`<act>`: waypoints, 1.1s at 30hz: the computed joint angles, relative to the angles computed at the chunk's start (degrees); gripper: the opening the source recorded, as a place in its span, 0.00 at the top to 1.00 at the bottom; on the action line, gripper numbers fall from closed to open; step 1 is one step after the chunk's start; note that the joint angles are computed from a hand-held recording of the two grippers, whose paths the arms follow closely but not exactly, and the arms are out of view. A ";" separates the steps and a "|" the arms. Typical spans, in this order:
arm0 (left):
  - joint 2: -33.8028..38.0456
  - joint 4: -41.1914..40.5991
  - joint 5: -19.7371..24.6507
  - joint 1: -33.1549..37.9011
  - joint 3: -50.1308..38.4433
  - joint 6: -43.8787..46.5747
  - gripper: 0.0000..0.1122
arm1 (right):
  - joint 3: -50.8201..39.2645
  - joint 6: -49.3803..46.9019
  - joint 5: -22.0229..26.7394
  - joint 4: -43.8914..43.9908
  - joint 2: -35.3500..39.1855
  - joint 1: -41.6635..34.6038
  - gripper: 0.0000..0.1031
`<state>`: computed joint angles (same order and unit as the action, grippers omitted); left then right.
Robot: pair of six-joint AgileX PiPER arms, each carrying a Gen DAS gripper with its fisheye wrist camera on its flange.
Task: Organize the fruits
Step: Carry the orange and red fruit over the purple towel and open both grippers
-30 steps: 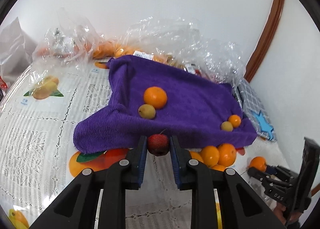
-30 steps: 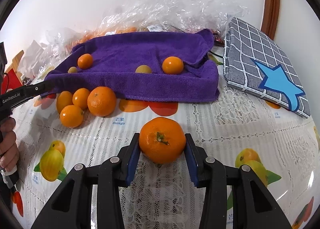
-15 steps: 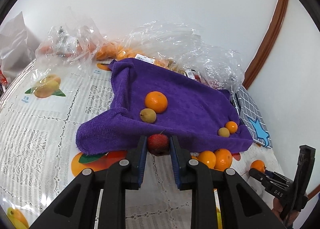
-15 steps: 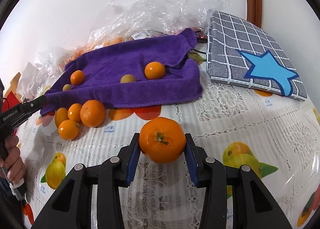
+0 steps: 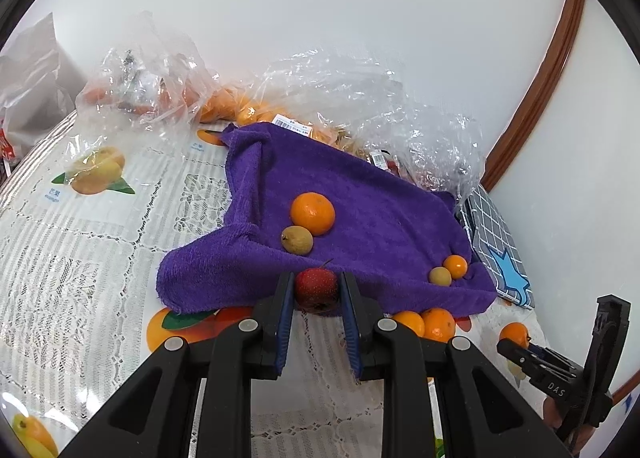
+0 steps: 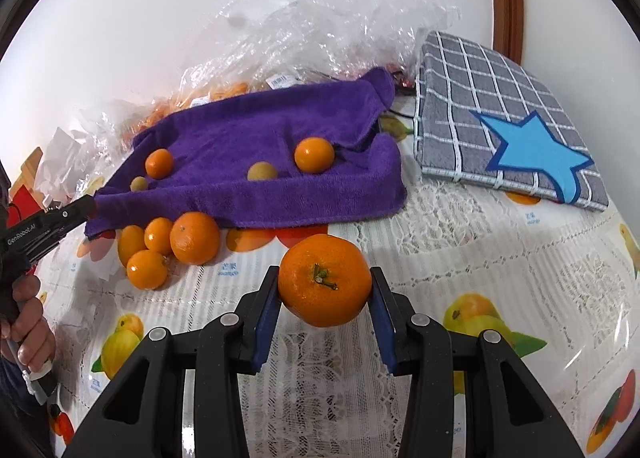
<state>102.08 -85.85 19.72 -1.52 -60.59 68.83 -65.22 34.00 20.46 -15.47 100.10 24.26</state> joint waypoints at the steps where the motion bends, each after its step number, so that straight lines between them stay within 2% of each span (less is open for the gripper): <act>1: -0.14 -0.66 0.05 0.16 0.19 0.55 0.80 | -0.15 0.09 0.04 -0.23 -0.21 0.03 0.59; 20: -0.74 -5.44 1.14 1.83 0.94 2.81 0.80 | -4.17 0.37 0.29 -1.26 -0.02 1.06 0.59; 33: -0.75 -7.12 1.07 1.76 1.29 4.91 0.80 | -8.74 -4.63 -0.45 1.94 2.58 -0.48 0.59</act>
